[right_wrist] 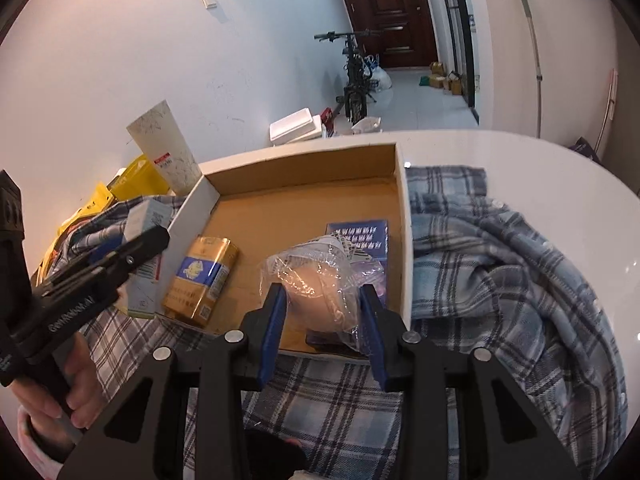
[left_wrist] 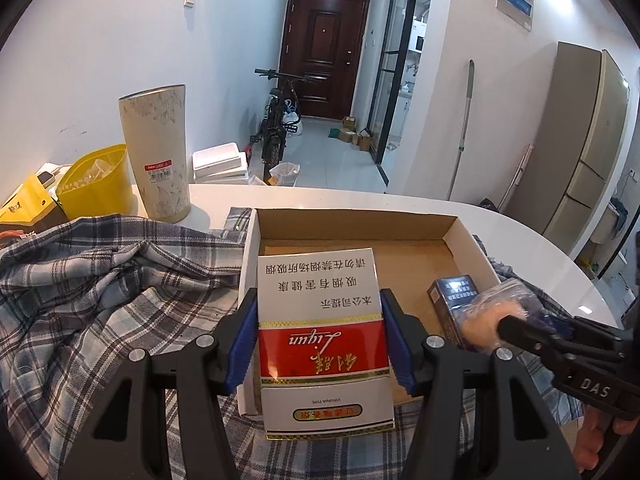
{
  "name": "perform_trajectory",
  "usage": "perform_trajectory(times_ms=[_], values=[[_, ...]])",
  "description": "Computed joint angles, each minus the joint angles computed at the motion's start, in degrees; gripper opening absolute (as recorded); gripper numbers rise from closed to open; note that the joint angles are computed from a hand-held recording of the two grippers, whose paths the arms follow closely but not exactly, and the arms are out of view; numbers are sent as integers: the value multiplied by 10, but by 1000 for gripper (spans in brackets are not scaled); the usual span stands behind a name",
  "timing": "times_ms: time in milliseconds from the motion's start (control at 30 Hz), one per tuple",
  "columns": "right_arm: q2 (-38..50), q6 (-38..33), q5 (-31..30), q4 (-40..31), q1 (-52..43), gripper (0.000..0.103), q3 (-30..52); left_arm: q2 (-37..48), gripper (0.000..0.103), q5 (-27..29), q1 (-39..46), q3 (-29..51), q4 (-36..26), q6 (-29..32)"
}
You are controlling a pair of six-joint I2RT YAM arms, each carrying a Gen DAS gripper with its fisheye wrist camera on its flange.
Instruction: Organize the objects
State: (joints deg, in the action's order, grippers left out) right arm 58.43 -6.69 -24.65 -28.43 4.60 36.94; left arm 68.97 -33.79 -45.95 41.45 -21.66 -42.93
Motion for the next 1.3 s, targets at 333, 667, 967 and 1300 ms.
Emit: perform_trajectory(times_ms=[333, 667, 967, 1300], values=[[-7, 2, -2, -2, -5, 37, 4, 60, 60, 23, 28, 15, 23, 26], [-19, -2, -30, 2, -27, 37, 4, 40, 85, -22, 9, 7, 10, 12], [-41, -3, -19, 13, -14, 37, -2, -36, 85, -88, -33, -7, -19, -7], [-13, 23, 2, 24, 59, 37, -4, -39, 88, -106, -56, 9, -42, -18]])
